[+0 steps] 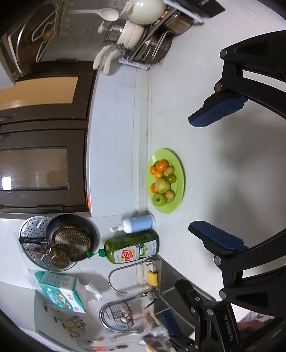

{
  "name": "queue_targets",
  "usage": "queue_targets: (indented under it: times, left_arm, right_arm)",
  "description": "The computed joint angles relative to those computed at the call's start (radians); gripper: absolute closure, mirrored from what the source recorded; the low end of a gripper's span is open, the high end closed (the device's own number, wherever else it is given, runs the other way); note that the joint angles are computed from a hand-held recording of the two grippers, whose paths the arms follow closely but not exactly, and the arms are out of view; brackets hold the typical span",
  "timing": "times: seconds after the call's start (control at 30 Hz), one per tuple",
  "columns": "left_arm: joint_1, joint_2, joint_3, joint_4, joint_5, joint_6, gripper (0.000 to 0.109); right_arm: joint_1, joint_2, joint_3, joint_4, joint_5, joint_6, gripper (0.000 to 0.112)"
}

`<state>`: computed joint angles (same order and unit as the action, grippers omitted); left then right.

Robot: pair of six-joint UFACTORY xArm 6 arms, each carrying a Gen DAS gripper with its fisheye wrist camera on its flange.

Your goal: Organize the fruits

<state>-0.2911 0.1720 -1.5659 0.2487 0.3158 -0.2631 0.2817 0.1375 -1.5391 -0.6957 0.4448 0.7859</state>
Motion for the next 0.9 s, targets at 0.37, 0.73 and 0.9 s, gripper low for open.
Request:
queue_targets:
  times: [0.37, 0.73, 0.9]
  left_arm:
    - [-0.025, -0.196, 0.216, 0.213, -0.029, -0.18, 0.006]
    - [-0.042, -0.264, 0.281, 0.304, -0.029, -0.266, 0.006]
    - [-0.049, -0.282, 0.299, 0.34, -0.026, -0.294, 0.006]
  right_arm:
    - [0.007, -0.211, 0.244, -0.051, -0.025, 0.076, 0.024]
    - [0.004, -0.306, 0.345, -0.078, -0.033, 0.115, 0.024]
    - [-0.004, -0.327, 0.369, -0.078, -0.043, 0.117, 0.024]
